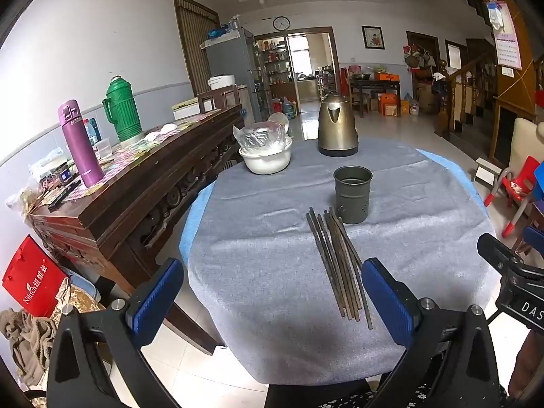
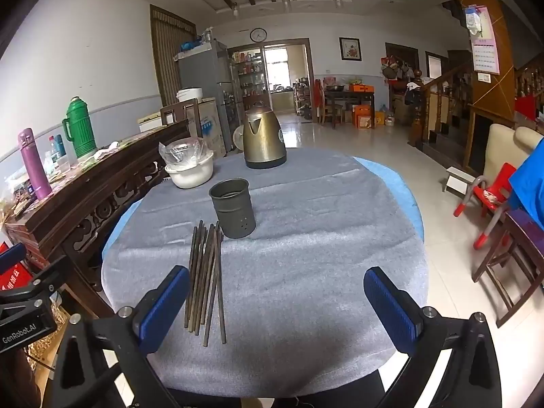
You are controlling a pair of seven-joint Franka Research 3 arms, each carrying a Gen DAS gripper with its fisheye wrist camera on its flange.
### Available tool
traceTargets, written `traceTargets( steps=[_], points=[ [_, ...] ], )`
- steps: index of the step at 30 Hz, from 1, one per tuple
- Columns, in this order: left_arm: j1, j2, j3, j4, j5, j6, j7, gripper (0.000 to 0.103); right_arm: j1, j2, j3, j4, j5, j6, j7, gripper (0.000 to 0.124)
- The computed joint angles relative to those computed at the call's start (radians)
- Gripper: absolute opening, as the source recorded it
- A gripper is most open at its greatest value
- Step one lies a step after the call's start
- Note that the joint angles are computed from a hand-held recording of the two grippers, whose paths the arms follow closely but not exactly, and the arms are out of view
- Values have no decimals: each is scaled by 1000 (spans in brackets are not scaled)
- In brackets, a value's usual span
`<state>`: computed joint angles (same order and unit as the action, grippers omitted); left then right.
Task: Organize utensils
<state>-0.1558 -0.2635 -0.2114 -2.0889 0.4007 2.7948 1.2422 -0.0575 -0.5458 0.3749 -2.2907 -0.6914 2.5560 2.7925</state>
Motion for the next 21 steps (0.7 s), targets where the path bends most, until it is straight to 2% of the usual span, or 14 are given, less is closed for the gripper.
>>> traceTargets(
  steps=[21],
  points=[
    [-5,3,15,3,-32,-6,30,103,-4,8,6,5,-14,13,7,103]
  ],
)
